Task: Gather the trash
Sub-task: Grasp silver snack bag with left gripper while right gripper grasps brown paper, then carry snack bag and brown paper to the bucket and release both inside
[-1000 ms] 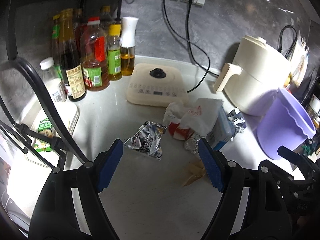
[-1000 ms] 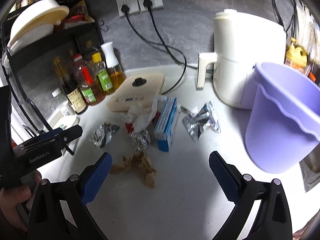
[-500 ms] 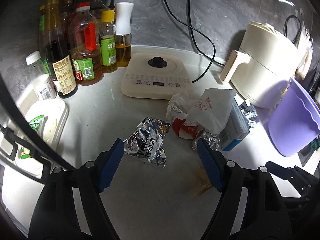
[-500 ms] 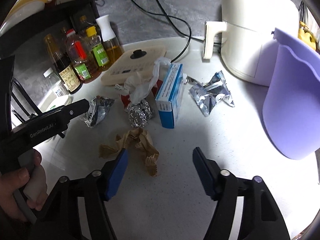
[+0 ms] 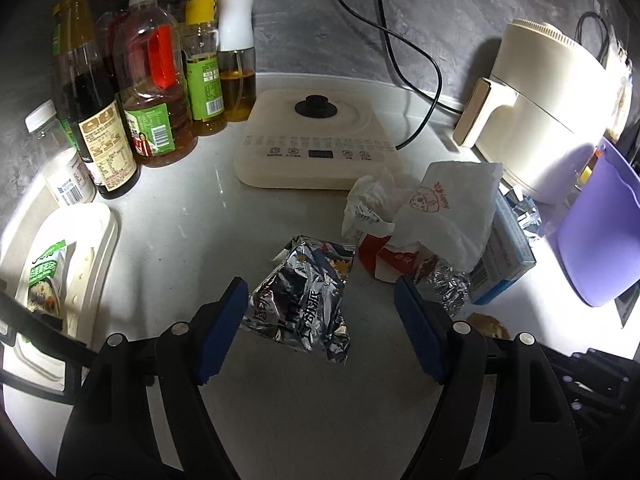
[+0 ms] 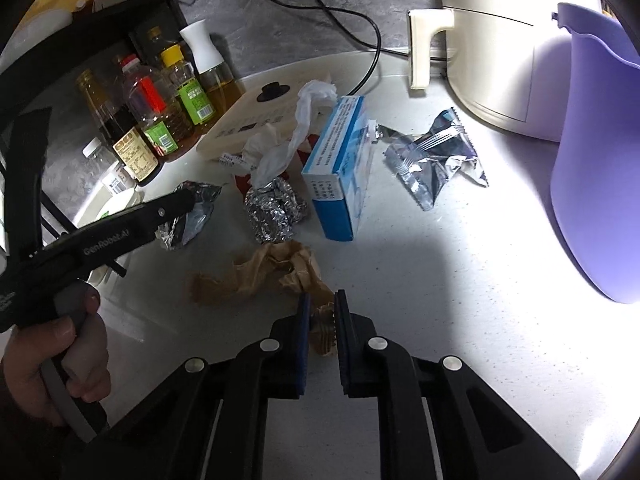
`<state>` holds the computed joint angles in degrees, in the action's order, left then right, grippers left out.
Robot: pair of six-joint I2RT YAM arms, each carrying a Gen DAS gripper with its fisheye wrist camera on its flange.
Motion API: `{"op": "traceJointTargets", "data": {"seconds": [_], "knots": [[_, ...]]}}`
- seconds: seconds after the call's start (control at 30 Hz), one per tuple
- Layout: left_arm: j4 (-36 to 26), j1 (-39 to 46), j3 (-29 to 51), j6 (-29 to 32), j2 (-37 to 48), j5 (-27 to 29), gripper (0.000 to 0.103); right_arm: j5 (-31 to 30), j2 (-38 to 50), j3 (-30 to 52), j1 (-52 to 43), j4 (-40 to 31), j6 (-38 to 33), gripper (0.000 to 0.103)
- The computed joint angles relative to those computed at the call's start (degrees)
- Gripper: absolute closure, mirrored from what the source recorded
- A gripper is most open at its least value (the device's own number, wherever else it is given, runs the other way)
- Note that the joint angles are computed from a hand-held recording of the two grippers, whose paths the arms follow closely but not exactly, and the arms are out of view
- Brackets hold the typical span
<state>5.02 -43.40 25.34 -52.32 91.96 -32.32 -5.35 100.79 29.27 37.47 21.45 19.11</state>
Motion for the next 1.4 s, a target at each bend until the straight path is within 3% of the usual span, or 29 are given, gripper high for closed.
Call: {"op": "traceJointTargets", "data": {"seconds": [0.3,0.37,0.4,0.5,0.63,0.77,0.9,1.13,1.4], "knots": [[5.85,4.68,1.79,3.48,7.53,3.58,0.028,0.81,-3.14,-1.76,-3.46,-2.05,-0.98,0.091],[5.90,5.18,2.47,3.25,8.93,3.70,0.037,1.18,-4.04,-2.09,-3.92,-2.62,-1.12,0.091],[5.75,5.66,2.87,3.10,9.56,4.41,0.055,1.37,-4.65,-2.26,-4.17,-3.00,-1.21,0.091],[5.16,6.01,3.39,2.92,9.26,5.10,0.069,1.79,-7.16,-2.75,-4.80,-4.59,-1.27,0.091],[3.06,3.98,3.90,2.70,6.81,3.01,0.072,1.45,-11.15,-2.74,-5.39,-7.18,-2.92,0.091],[-1.62,1.48,4.91,-0.93,3.73,0.33,0.072,-0.92,-15.15,-2.29,-6.84,-8.96,-6.50,0.091],[-12.91,-2.36,8.15,-7.70,-1.45,-3.71,0.072,-5.24,-16.99,-0.12,-9.64,-10.60,-8.25,0.091],[-26.56,-7.29,13.98,-11.81,-6.56,-11.05,0.072,-9.47,-19.80,2.23,-12.84,-11.15,-10.39,0.091],[-34.72,-10.50,19.83,-15.01,-7.67,-16.59,0.072,-12.49,-22.15,4.12,-15.88,-12.08,-11.55,0.091]]}}
